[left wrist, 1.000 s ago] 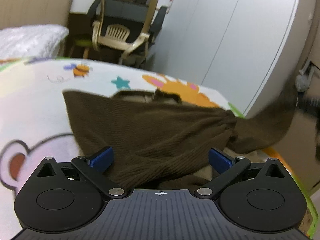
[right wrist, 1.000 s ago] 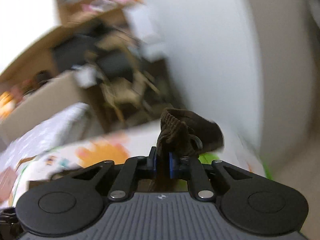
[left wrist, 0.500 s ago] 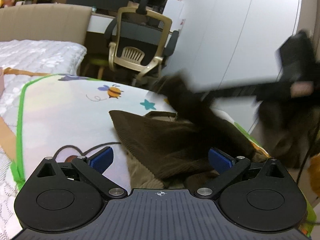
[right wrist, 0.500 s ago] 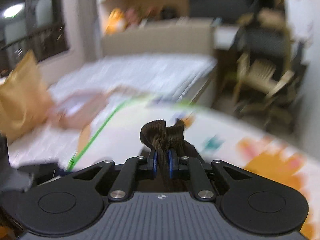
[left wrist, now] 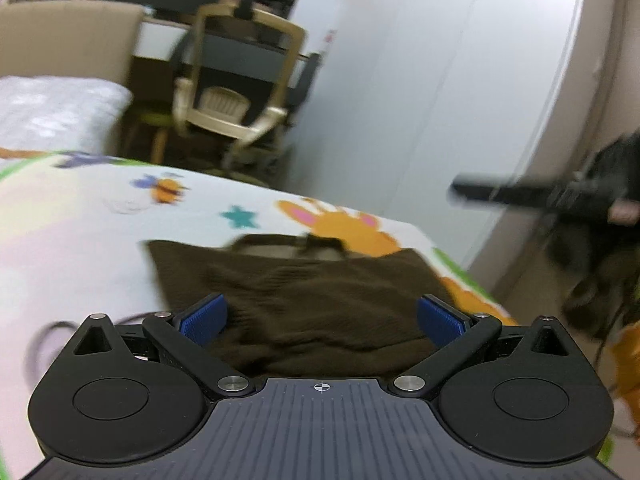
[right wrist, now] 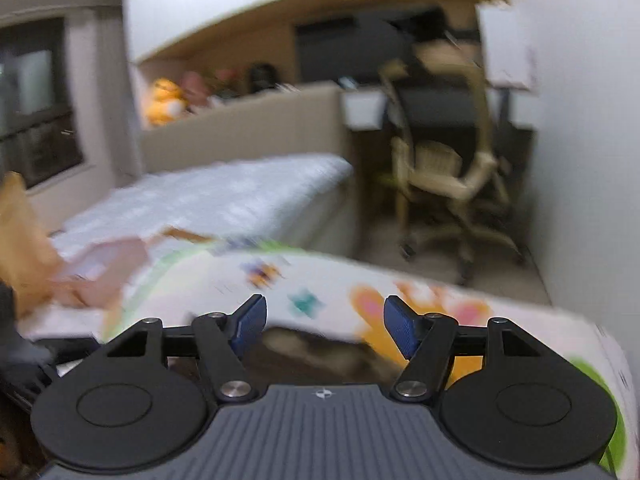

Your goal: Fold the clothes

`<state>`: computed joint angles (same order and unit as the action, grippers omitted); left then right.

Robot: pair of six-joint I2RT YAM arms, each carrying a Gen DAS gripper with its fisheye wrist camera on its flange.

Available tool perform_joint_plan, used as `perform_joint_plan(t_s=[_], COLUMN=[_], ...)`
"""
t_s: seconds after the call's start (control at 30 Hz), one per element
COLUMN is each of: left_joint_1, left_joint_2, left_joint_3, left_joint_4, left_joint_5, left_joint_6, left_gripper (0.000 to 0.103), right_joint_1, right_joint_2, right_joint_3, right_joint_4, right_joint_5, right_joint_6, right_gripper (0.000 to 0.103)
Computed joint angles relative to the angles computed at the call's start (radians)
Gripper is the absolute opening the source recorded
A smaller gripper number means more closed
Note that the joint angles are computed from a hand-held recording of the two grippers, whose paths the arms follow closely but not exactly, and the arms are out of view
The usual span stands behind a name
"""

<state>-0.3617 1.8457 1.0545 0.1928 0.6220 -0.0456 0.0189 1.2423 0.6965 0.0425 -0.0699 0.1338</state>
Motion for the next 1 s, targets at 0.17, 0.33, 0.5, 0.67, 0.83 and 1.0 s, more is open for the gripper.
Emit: perform_joint_plan(t_s=[0.17,0.33,0.5,0.67,0.83,1.0], left_joint_1=[-0.08,-0.073,-0.086,-0.109,-0.094,-0.075], left_joint_2=[0.126,0.177,0.162,0.163,0.123,0.056], left_joint_3=[0.128,0.147,0.131,0.153,0.117,0.082], left_joint_4=[-0.083,-0.093,-0.113,-0.162,-0.129,-0.059], left_joint_5=[-0.088,-0.174,-0.204,-0.259,-0.252,-0.335], left_joint_6=[-0.003,-0.002,0.031,0.093,0.057,0.032], left_gripper=[0.103,0.103,0.103,0.103,0.103,0.072], right_joint_1=[0.033,0.055,0.093,0.077,0.074,0.085], right_joint_2=[0.133,0.199,0.241,0.225,0.228,0.229], right_joint_3=[-0.089,-0.173,-0.232,-0.256,-0.259,-0.27], right_joint_4=[0.096,0.203,0.35,0.371,0.388,0.411], right_joint_5=[0.146,0.237,0.295,0.274,0.274,0.291], right_joint_6=[-0.05,-0.127,-0.16,-0.144,-0.137,-0.141], right_gripper=[0.066,0.075,0.077,0.079,0.081,0.081])
